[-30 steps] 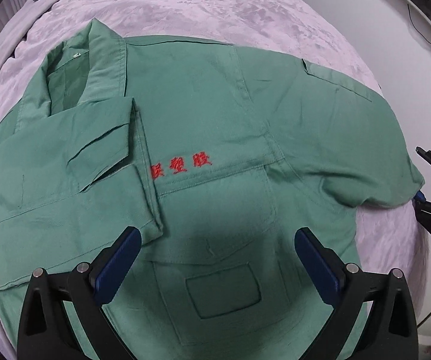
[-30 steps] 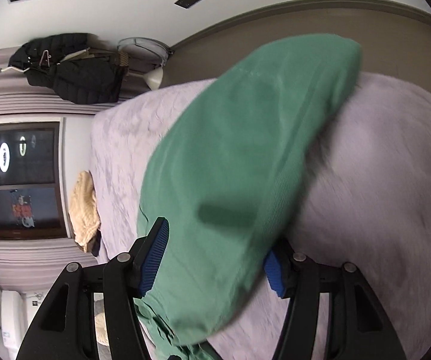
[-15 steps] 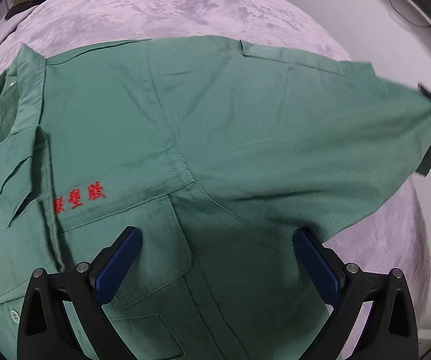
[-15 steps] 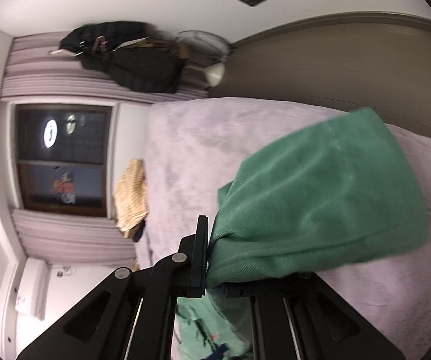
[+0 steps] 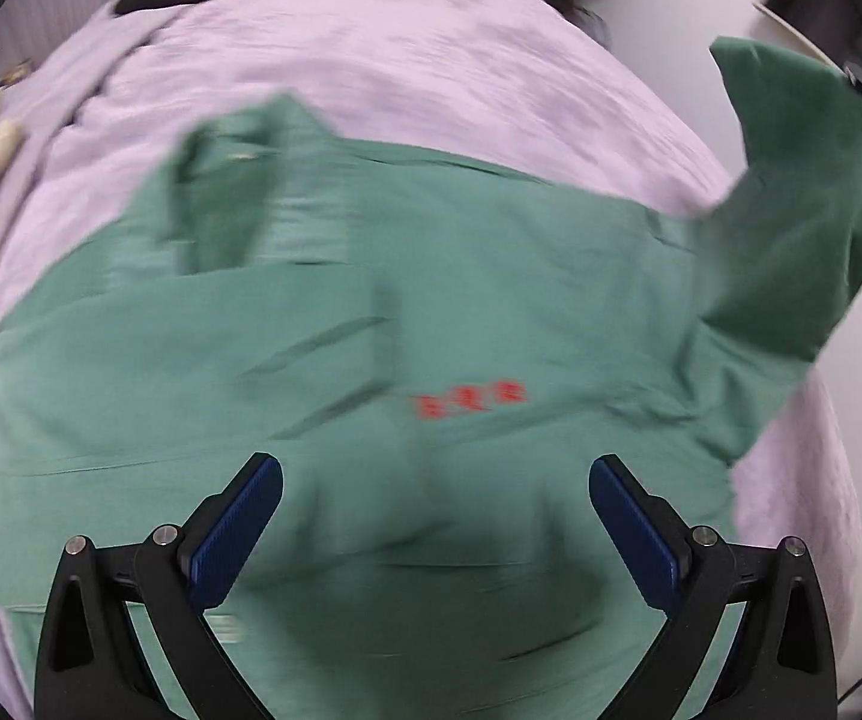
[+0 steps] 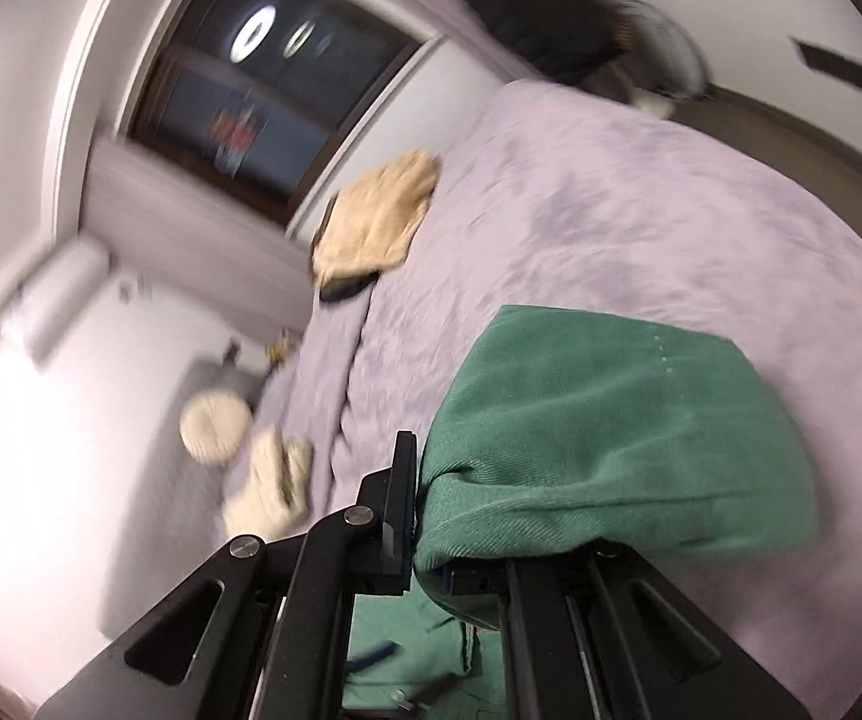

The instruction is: Fold small clothes

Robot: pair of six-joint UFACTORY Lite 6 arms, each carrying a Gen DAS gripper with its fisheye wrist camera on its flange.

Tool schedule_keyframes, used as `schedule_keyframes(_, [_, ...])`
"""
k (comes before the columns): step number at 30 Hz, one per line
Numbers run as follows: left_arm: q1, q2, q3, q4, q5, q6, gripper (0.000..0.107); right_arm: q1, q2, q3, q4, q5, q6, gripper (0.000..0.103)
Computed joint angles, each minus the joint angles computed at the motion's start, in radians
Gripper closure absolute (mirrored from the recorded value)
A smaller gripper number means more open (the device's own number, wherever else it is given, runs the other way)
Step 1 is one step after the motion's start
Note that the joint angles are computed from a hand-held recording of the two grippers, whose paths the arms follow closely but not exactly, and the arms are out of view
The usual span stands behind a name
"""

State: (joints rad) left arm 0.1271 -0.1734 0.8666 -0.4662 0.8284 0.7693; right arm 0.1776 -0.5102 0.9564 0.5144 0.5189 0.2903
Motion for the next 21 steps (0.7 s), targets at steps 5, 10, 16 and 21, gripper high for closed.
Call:
schedule_keyframes(5, [0.325, 0.162, 0.146, -0.019, -0.011, 0.165, 0.005, 0.479, 0.442, 0.203, -0.506, -0.136, 0.506, 0.096])
schedule_keyframes(10, [0.472, 0.370, 0.290, 0.026, -0.050, 0.173, 0.005, 0.671, 0.865, 0.395, -0.671, -0.143, 0.762, 0.094])
schedule_keyframes(16, [0.599, 0.486, 0.368, 0.030, -0.003, 0.266, 0.005, 0.682, 0.815, 0.147, -0.664, -0.323, 0.999, 0.063])
schedule_keyframes(21, [0.643, 0.549, 0.432, -0.026, 0.069, 0.341, 0.005, 0.682, 0.551, -0.039, -1.014, -0.260, 1.523, 0.038])
